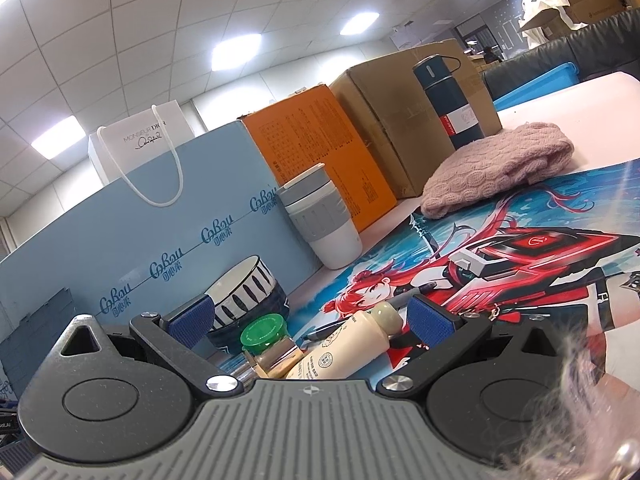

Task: Organize rigid objects
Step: 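Carry the marker with the left gripper over the blue box, then lower the marker into the box and open the left gripper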

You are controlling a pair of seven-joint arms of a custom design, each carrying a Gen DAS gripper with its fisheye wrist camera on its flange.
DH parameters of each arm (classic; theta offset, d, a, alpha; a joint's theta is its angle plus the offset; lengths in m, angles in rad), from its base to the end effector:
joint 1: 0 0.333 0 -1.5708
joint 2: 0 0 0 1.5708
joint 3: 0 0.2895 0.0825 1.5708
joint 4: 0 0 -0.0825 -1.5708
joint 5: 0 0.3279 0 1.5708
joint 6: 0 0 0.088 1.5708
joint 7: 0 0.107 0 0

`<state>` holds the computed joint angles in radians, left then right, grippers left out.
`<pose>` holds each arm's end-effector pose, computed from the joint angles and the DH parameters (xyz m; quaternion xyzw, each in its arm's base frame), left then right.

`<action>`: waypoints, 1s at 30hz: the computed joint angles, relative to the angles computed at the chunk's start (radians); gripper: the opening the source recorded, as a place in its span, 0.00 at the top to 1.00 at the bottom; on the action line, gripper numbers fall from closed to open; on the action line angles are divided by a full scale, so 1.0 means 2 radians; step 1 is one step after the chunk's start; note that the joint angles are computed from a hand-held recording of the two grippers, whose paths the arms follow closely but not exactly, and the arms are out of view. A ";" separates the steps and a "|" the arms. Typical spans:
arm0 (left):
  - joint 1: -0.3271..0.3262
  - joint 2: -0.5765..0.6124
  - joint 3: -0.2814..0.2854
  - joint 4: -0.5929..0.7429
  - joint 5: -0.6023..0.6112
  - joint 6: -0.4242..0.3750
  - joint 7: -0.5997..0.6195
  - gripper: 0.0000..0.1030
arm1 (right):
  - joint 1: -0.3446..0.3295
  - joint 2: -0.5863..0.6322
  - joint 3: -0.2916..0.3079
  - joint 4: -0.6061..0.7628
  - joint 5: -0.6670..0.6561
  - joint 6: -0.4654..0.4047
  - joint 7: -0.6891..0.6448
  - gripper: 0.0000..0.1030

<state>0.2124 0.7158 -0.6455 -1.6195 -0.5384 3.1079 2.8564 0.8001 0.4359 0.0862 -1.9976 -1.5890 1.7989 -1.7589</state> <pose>0.6608 -0.1467 0.3586 -0.3066 0.8325 -0.3851 0.2541 0.4119 0.3673 0.2804 -0.1929 0.7486 -0.4461 0.4509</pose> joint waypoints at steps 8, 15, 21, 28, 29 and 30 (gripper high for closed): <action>-0.026 0.010 0.037 0.031 -0.018 -0.038 -0.040 0.80 | -0.002 0.000 -0.001 -0.001 -0.004 0.007 0.000 0.00; 0.044 0.017 -0.064 -0.006 -0.085 0.016 0.015 0.80 | -0.002 0.000 -0.001 0.000 -0.003 0.006 -0.001 0.00; 0.121 0.040 -0.175 -0.058 -0.076 0.104 0.039 0.80 | -0.001 0.001 -0.001 0.001 -0.003 0.004 -0.002 0.00; 0.165 0.059 -0.234 -0.108 -0.035 0.177 0.002 0.80 | 0.004 0.006 -0.002 0.005 -0.005 -0.006 -0.017 0.00; 0.176 0.061 -0.244 -0.118 -0.027 0.184 -0.004 0.80 | 0.005 0.007 -0.002 0.006 -0.006 -0.008 -0.018 0.00; 0.182 0.062 -0.250 -0.126 -0.023 0.190 -0.013 0.80 | 0.007 0.007 -0.002 0.006 -0.005 -0.012 -0.019 0.00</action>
